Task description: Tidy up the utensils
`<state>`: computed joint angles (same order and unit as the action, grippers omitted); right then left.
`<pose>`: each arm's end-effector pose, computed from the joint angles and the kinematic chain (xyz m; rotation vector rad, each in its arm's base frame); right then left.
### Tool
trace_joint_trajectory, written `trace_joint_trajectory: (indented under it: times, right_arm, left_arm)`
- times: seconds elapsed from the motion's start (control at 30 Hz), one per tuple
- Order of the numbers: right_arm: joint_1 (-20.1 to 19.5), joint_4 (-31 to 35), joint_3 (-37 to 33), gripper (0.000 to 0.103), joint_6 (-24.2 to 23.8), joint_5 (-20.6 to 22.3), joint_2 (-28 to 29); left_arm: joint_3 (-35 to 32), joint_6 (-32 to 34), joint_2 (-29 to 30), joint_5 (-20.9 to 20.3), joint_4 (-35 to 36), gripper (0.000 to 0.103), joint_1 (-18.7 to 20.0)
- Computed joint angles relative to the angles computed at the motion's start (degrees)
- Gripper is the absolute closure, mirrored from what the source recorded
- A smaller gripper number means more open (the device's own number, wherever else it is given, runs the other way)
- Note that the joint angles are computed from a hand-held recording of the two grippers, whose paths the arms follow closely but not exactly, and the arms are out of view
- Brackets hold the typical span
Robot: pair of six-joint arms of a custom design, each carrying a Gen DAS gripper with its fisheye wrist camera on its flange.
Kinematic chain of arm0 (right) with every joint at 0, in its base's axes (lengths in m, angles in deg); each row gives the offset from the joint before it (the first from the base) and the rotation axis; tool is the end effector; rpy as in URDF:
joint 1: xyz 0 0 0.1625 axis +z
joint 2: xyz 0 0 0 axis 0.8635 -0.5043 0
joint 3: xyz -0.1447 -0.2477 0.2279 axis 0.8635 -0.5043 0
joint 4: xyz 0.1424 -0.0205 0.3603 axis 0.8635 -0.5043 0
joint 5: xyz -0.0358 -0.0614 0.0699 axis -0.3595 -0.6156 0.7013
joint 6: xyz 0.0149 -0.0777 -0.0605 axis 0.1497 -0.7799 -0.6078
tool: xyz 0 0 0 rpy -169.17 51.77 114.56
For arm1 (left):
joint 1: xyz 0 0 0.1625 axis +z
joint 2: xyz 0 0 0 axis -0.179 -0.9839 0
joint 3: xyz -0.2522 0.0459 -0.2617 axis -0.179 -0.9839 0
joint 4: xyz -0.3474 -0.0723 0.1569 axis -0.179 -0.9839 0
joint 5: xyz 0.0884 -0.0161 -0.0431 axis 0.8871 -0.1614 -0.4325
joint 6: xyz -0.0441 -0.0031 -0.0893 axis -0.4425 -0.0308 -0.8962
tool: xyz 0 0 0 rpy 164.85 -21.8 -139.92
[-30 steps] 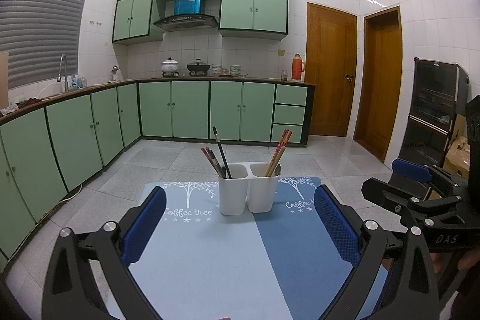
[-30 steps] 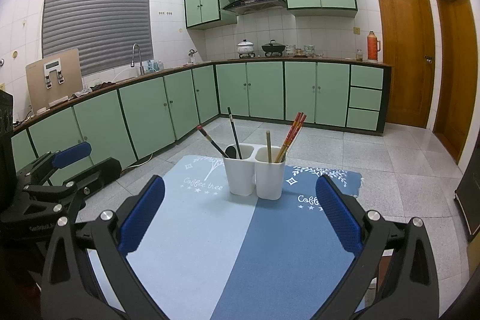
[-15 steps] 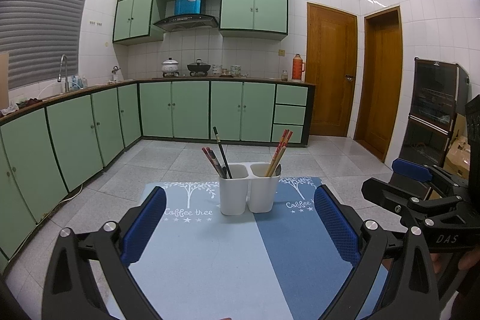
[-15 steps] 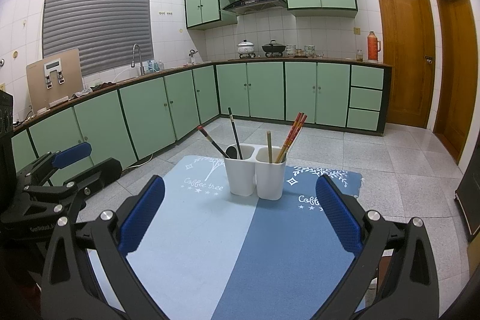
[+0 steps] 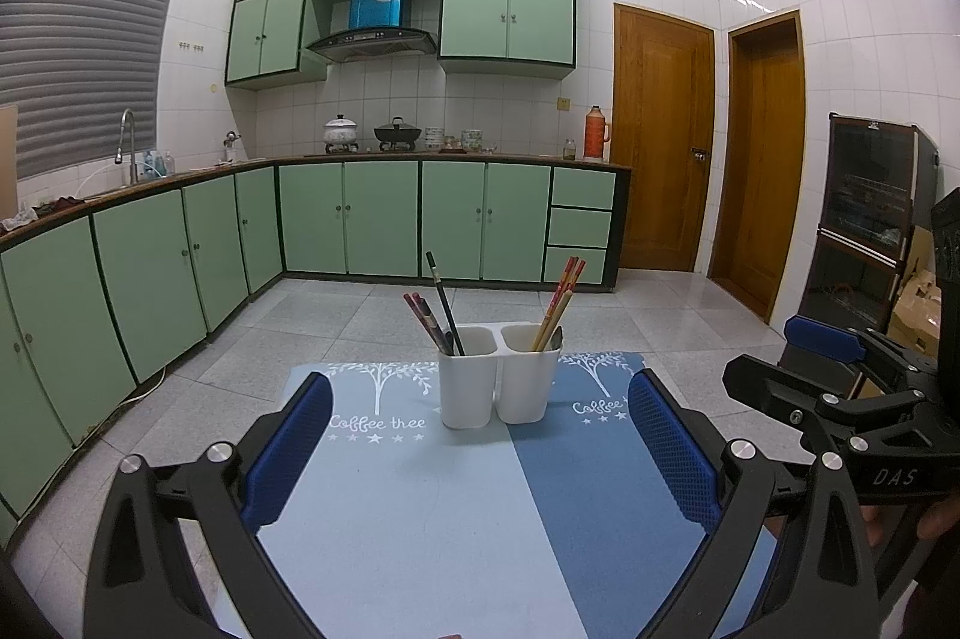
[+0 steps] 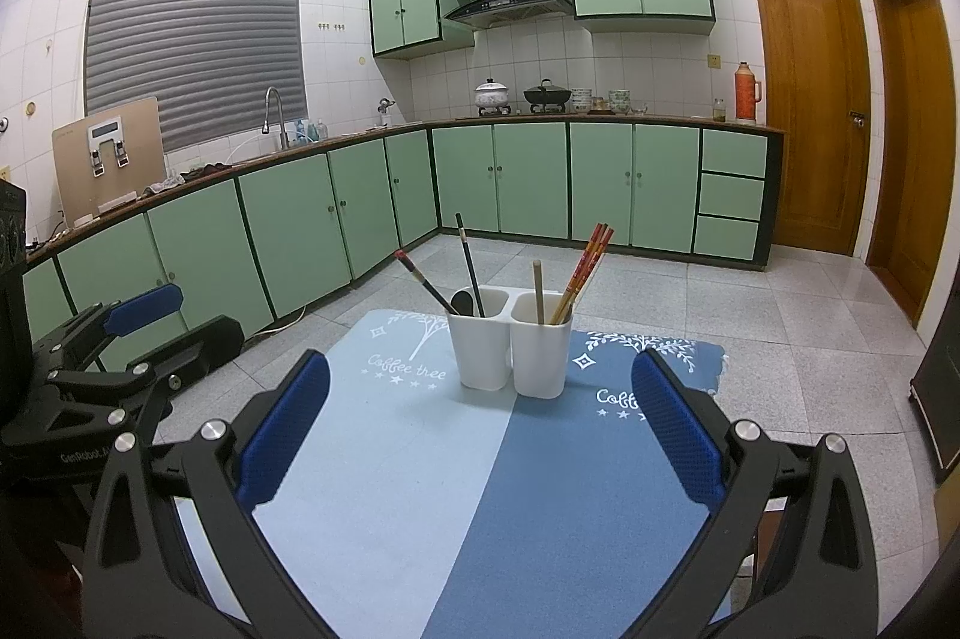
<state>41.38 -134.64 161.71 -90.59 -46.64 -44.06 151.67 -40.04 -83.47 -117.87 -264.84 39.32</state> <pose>0.2061 -0.4936 0.4483 0.7880 -2.2229 1.2937 -0.4799 -0.5128 0.1660 0.8245 2.1607 -1.3428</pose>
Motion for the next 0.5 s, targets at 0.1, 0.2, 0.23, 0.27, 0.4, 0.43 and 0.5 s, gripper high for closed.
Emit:
trace_joint_trajectory:
  times: [0.1, 0.2, 0.23, 0.27, 0.4, 0.43, 0.5]
  right_arm:
    - [0.0, 0.0, 0.0, 0.005, 0.0, 0.0, 0.0]
    - [0.0, 0.1, 0.0, 0.005, 0.0, 0.0, 0.0]
    - [0.0, 0.0, 0.0, 0.005, -0.1, 0.0, 0.0]
    - [0.0, 0.0, 0.0, 0.005, 0.0, -0.1, 0.0]
    - [0.1, 0.0, 0.0, 0.005, 0.0, 0.0, 0.0]
    - [0.0, -0.1, 0.0, 0.005, 0.0, 0.0, 0.1]
    - [0.1, 0.0, 0.0, 0.005, 0.0, -0.1, 0.0]
  left_arm:
    - [0.0, 0.0, 0.0, 0.0, 0.1, 0.006, 0.0]
    - [0.0, -0.1, 0.0, 0.1, 0.0, 0.006, 0.0]
    - [0.1, -0.1, -0.1, 0.1, 0.0, 0.006, 0.0]
    - [0.1, -0.1, -0.2, 0.1, 0.1, 0.006, 0.0]
    - [0.3, 0.0, -0.2, 0.1, 0.0, 0.006, 0.0]
    - [0.3, -0.1, -0.3, 0.0, 0.0, 0.006, 0.1]
    - [0.3, -0.2, -0.2, 0.0, 0.1, 0.006, 0.1]
